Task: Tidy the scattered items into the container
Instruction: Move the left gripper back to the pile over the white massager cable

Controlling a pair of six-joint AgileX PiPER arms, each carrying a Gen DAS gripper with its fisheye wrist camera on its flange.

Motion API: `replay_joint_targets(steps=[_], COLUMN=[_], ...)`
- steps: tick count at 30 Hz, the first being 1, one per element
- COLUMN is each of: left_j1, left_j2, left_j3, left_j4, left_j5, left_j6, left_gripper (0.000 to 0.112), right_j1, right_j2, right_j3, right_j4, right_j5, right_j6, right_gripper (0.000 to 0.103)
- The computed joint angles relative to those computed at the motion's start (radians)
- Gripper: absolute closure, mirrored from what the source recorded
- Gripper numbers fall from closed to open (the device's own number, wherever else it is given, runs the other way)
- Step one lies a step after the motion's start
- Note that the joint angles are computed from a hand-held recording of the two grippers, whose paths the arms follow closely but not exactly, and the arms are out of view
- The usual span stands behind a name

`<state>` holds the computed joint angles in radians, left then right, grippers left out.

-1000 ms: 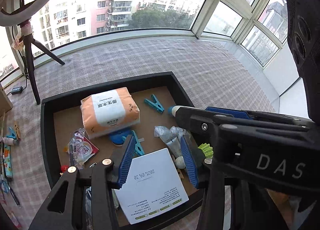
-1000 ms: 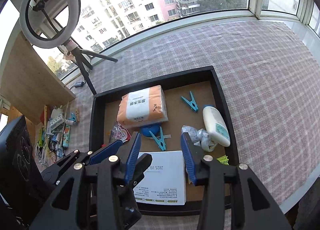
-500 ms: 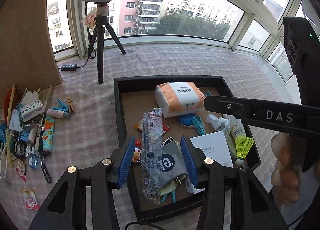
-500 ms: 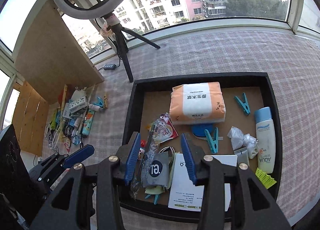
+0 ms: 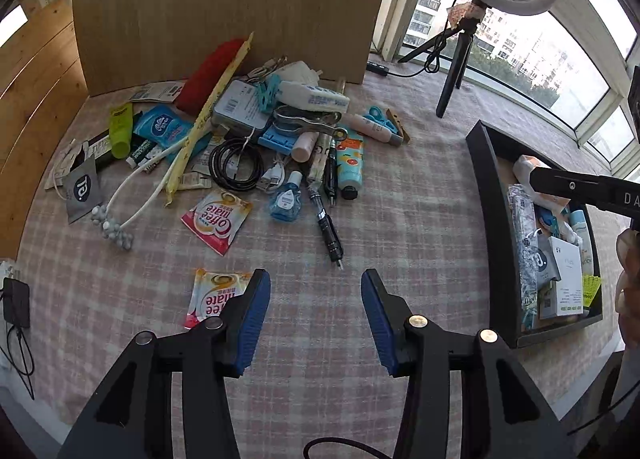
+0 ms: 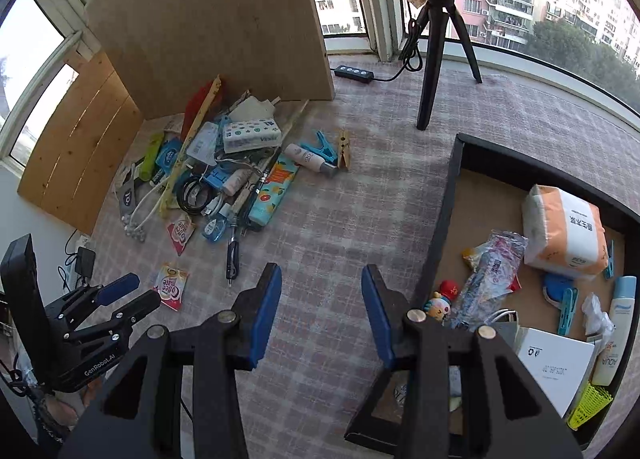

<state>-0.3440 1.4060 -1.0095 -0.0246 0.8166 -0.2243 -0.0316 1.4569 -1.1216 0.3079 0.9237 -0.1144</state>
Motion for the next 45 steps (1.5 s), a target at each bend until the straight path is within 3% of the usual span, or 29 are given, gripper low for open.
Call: replay_joint_targets(steps=[8, 15, 28, 40, 45], left_j1=[0.322, 0.512, 0.486, 0.477, 0.49], left_j2=[-0.032, 0.078, 0.484, 0.628, 0.662], left_j3=[0.102, -0.026, -0.459, -0.59, -0.621], left_j4=[-0.073, -0.092, -0.018, -0.036, -0.047], left_j5=[-0.027, -0.024, 0.086, 0.147, 0.164], left_j6=[0.229, 0.403, 0.534, 0.638, 0.655], left_gripper=[0.067, 0.067, 0.068, 0.07, 0.077], right_j1=[0.237, 0.392, 0.42, 0.483, 0.485], right_j2=[0.146, 0.317, 0.612, 0.92, 1.01], right_j3=[-0.105, -0.301, -0.625, -1.009, -1.133], right_j4=[0.016, 0.006, 0.115, 0.185, 0.212], right_j5=[-0.027, -0.011, 0.079, 0.215, 0.259], right_j6=[0.118, 0.218, 0.3, 0.435, 0.48], right_gripper=[0.062, 0.062, 0.063, 0.078, 0.082])
